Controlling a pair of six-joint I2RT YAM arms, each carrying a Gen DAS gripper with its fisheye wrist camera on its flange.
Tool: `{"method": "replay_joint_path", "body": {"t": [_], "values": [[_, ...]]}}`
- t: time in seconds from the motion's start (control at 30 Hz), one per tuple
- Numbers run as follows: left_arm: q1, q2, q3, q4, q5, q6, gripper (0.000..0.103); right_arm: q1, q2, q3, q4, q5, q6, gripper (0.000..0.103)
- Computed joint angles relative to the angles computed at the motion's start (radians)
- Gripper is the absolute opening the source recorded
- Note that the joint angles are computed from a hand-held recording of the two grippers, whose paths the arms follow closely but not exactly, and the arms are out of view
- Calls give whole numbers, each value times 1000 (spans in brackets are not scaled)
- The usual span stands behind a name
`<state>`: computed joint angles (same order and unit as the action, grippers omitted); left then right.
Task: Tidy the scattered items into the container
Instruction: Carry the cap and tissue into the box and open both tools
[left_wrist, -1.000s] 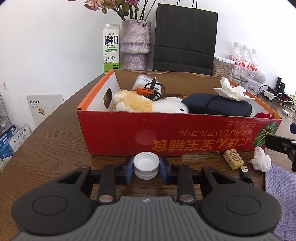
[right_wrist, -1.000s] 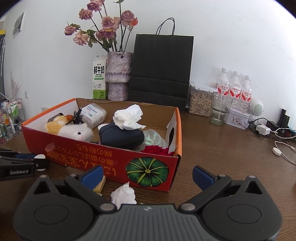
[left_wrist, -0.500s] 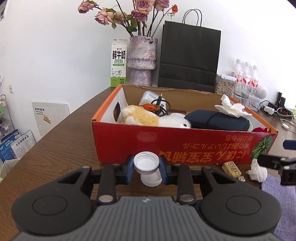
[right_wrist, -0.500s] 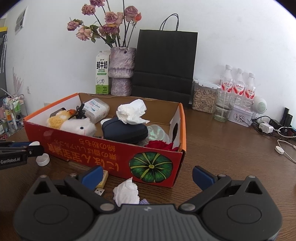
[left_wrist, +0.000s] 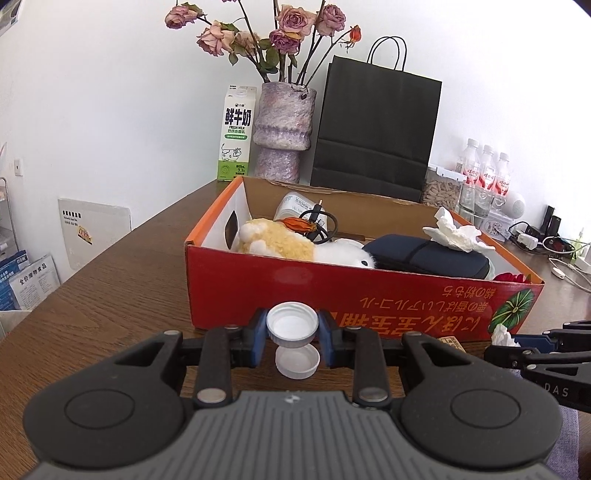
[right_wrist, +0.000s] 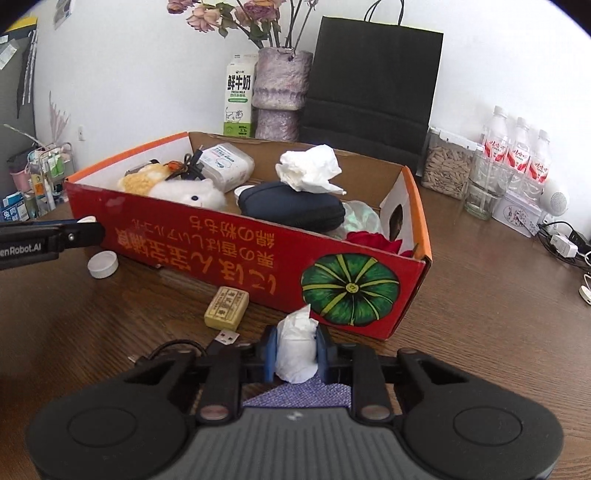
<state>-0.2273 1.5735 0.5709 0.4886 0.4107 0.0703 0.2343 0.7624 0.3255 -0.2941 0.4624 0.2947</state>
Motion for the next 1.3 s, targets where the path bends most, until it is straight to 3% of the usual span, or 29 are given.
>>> {"method": "replay_joint_path", "body": {"t": [0.4,0.6,0.83,1.03,1.17,1.3], "values": [[1,-40,-56,68,-20,-10,29,-71,-276,-46,-4,-103,-12,21],[-8,-146,-68,42,11,-4,29,-60,-350,-45,39,-25,-18,21],[-122,-131,54,103,-71,-38,29,-226,-124,54,242,-107,-114,20],[-242,91,270,153,-230,-99,29,-309,195,119,546,-118,-190,21],[-237,209,364,77,-223,-79,29,-395,315,140,593,-228,-160,21],[-210,223,400,21,-210,-109,29,-430,373,152,603,-257,-118,21]]}}
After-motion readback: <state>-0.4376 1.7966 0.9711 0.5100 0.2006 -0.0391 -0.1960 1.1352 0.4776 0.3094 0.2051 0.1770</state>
